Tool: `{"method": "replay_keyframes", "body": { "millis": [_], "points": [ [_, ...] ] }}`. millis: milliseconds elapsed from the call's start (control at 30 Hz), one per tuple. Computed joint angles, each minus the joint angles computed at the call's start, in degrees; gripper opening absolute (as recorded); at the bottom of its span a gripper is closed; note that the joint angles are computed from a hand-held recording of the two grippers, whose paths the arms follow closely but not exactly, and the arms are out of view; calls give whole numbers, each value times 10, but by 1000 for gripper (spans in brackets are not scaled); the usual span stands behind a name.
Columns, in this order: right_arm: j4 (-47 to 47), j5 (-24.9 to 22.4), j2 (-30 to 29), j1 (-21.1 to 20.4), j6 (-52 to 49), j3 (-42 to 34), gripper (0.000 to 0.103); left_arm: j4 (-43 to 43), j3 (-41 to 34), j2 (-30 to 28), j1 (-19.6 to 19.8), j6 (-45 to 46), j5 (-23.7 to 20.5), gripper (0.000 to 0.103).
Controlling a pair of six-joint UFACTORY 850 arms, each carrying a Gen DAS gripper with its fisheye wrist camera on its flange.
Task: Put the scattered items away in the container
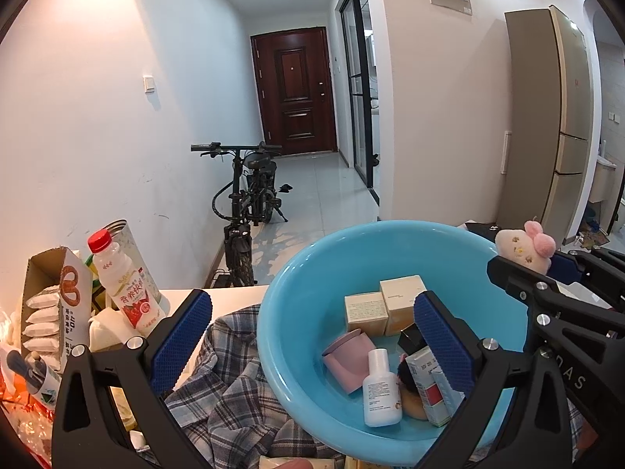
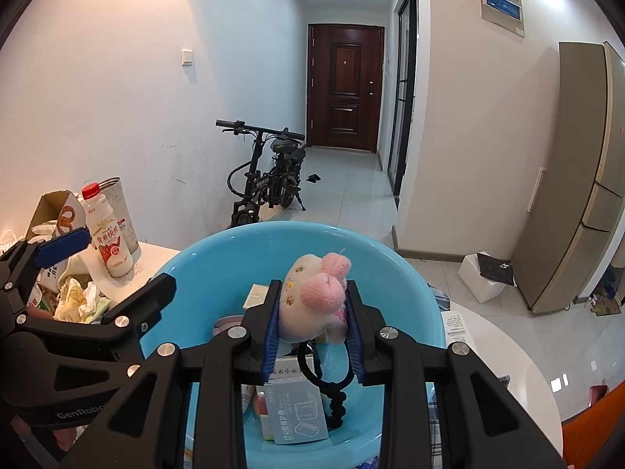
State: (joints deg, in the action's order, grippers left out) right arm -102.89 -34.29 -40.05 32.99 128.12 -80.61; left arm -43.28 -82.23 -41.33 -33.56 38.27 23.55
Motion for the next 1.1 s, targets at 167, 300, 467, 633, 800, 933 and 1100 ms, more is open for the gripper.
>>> {"method": "replay_keyframes", "body": {
  "millis": [167, 300, 467, 633, 800, 933, 1100],
  "points": [
    [53, -56, -8, 5, -31, -11, 84, 43, 3, 4, 10, -49, -16, 103],
    [18, -34, 3, 0, 10, 4, 87, 43, 6, 6, 11, -55, -11, 103],
    [26, -29, -2, 1, -1, -4, 88, 27, 5, 5, 14, -44, -11, 103],
    [29, -29, -1, 0, -4, -2, 88, 28, 5, 6, 13, -44, -12, 103],
    [29, -29, 0, -1, -4, -1, 88, 28, 5, 5, 13, -44, -13, 103],
    [28, -29, 1, -1, -4, 0, 88, 30, 5, 5, 13, -46, -13, 103],
    [12, -26, 5, -2, 12, 7, 88, 12, 3, 4, 13, -30, -12, 103]
  ]
}}
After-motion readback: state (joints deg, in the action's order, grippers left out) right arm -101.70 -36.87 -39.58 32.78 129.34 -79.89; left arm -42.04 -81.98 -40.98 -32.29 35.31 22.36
